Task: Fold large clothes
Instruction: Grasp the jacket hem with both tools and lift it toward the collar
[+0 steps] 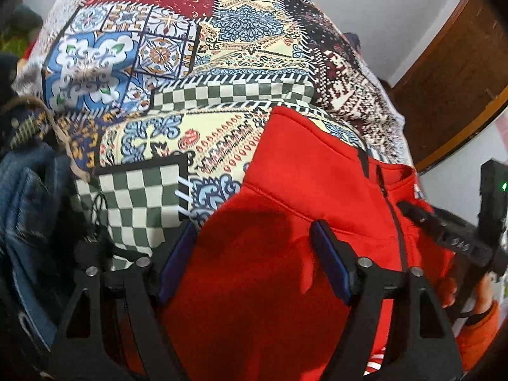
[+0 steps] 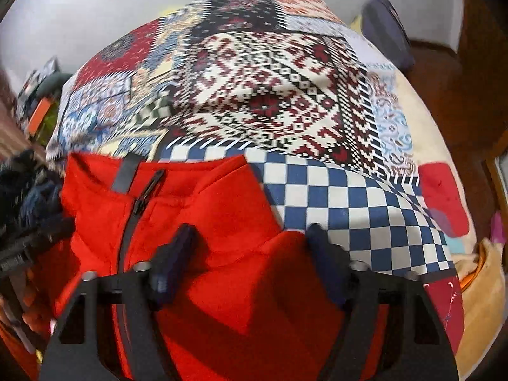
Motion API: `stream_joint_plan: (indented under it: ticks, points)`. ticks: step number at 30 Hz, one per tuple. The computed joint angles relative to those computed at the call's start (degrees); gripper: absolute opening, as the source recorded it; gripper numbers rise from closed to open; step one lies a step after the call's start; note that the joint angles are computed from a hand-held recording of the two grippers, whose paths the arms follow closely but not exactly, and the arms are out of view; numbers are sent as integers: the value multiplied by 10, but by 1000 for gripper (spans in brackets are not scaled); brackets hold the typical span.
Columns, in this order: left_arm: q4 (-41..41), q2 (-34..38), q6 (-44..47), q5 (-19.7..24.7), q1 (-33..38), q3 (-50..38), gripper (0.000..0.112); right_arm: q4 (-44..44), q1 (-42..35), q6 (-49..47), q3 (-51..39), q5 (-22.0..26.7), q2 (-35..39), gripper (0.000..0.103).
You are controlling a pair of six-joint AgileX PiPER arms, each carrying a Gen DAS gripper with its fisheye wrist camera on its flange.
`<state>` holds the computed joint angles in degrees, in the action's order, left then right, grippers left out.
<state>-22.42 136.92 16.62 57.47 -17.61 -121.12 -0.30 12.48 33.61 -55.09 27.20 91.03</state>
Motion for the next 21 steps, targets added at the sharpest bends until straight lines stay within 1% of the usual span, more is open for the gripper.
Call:
stream_joint_plan:
  ticks: [1,2,3,4,5,7,9,13,15,16,18,19,21]
  points:
    - [-9,-9,12,-6,2,17,60,-5,8,2,6,1,-6,41]
    - [-12,-15,18,-8,2,25,45,-9,11,6,7,5,-9,32]
    - [-14,-29,30,-12,1,43,27,-8,15,6,13,11,-18,27]
    - [-5,-45,32,-20,-3,62,18,4,15,-5,19,13,-28,18]
    - [7,-61,31,-26,-7,80,10,19,11,-21,21,15,-37,14]
    - [4,-88,39,-36,-8,111,9,17,15,-12,25,21,-59,13]
    - [6,-132,50,-52,-12,155,8,-21,33,30,30,39,-100,12]
    - [18,-241,83,-96,-24,263,8,-101,81,115,21,96,-171,12]
    - [17,-298,98,-107,-26,314,8,-142,121,166,17,135,-216,12]
    - [18,-315,99,-109,-28,328,8,-165,146,194,14,159,-238,12]
    - [11,-370,111,-112,-27,375,8,-201,189,241,9,190,-259,12]
    - [5,-393,118,-109,-25,393,8,-224,224,271,5,217,-272,12]
    - [-16,-442,137,-101,-17,436,8,-264,284,326,6,253,-290,12]
